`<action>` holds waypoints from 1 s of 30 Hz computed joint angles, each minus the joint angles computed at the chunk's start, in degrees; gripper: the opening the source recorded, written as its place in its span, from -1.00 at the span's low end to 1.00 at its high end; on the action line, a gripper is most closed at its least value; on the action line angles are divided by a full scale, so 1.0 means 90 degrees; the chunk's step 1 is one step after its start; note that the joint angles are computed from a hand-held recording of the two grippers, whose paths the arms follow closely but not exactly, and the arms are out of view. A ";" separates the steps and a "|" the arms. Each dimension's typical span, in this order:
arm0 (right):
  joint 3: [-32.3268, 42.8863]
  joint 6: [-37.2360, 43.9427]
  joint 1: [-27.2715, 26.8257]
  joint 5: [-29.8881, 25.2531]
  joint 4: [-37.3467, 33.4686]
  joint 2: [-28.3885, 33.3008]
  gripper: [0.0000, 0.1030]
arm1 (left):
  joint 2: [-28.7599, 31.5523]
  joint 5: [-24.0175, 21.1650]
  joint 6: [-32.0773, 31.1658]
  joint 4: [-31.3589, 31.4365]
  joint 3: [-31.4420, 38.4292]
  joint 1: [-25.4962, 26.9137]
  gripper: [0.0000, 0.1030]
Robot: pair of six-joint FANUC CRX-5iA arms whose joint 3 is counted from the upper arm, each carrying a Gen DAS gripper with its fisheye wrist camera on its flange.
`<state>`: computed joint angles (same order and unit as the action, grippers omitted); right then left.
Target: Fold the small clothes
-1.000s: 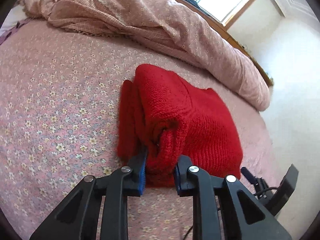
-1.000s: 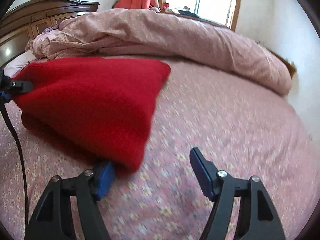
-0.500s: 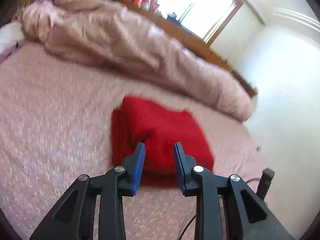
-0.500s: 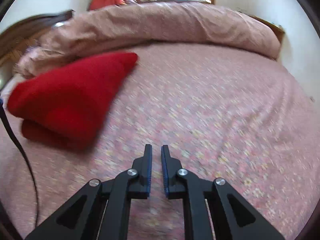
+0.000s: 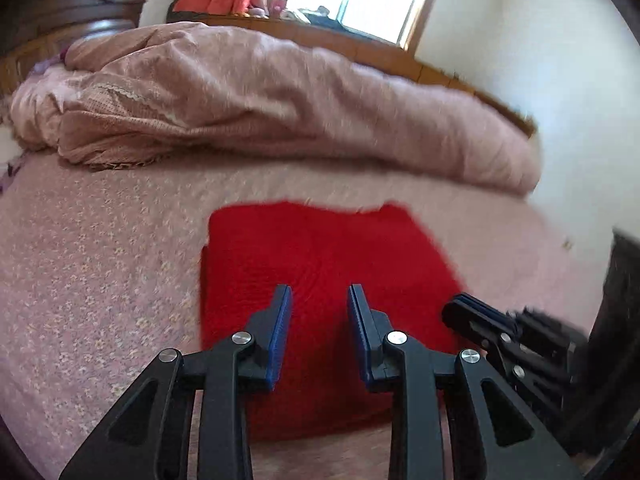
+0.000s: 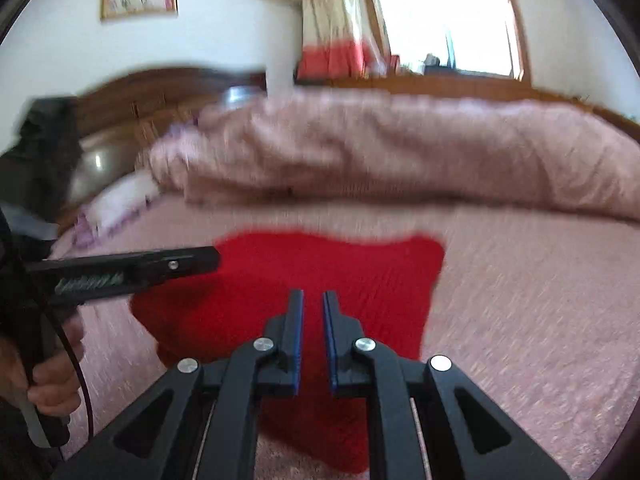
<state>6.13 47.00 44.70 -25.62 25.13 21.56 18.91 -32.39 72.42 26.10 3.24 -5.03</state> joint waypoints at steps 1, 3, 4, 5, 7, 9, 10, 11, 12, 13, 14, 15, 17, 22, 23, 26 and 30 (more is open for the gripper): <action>0.0254 0.0508 0.0039 -0.0327 -0.0500 0.0098 -0.84 | 0.0065 -0.0187 0.0195 -0.0371 0.0160 -0.0016 -0.58; 0.0174 0.0695 0.0099 -0.0453 -0.0500 0.0111 -0.85 | 0.0275 -0.0763 0.0575 -0.1007 0.0521 -0.0050 -0.59; 0.0111 0.0546 0.0127 -0.0454 -0.0290 0.0121 -0.85 | 0.0229 -0.0664 0.0560 -0.1012 0.0380 -0.0053 -0.59; 0.0200 0.0590 0.0144 -0.0585 -0.0414 0.0154 -0.85 | 0.0138 -0.0501 0.0580 -0.1122 0.0247 -0.0087 -0.59; 0.0276 0.0655 0.0144 -0.0708 -0.0589 0.0178 -0.86 | 0.0088 -0.0562 0.0685 -0.1465 0.0300 -0.0164 -0.59; 0.0272 0.0690 0.0116 -0.0710 -0.0697 0.0182 -0.88 | 0.0024 -0.0584 0.0632 -0.1423 0.0217 -0.0155 -0.59; 0.0209 0.0680 0.0114 -0.0681 -0.0693 0.0151 -0.89 | 0.0004 -0.0624 0.0561 -0.1279 0.0164 -0.0118 -0.59; 0.0168 0.0634 0.0134 -0.0686 -0.0586 0.0154 -0.89 | -0.0012 -0.0660 0.0514 -0.1169 0.0132 -0.0090 -0.59; 0.0095 0.0488 0.0176 -0.0707 -0.0349 0.0153 -0.89 | -0.0038 -0.0728 0.0477 -0.1063 0.0101 -0.0058 -0.59; 0.0089 0.0382 0.0209 -0.0764 -0.0167 0.0172 -0.89 | -0.0027 -0.0780 0.0477 -0.1052 0.0139 -0.0049 -0.59; 0.0068 0.0210 0.0257 -0.0839 0.0075 0.0188 -0.89 | -0.0051 -0.0772 0.0457 -0.1066 0.0123 -0.0049 -0.59; -0.0042 -0.0134 0.0315 -0.0861 0.0510 0.0177 -0.90 | -0.0095 -0.0730 0.0459 -0.1107 0.0098 -0.0066 -0.59; -0.0378 -0.0891 0.0399 -0.0807 0.1499 0.0096 -0.89 | -0.0205 -0.0573 0.0393 -0.1107 0.0004 -0.0092 -0.59; -0.0910 -0.1544 0.0445 -0.0519 0.2344 -0.0230 -0.52 | -0.0482 -0.0254 -0.0532 0.0232 -0.0506 0.0077 -0.59; -0.0989 -0.1707 0.0400 -0.0369 0.2393 -0.0296 -0.49 | -0.0506 -0.0249 -0.0584 0.0387 -0.0524 0.0105 -0.59; -0.0762 -0.1146 0.0311 -0.0139 0.1336 -0.0370 -0.22 | -0.0496 -0.0366 -0.0479 0.0483 -0.0351 0.0202 -0.55; -0.0533 -0.0572 0.0112 0.0176 -0.0055 -0.0461 -0.11 | -0.0216 -0.0570 -0.0273 0.0352 0.0103 0.0270 -0.18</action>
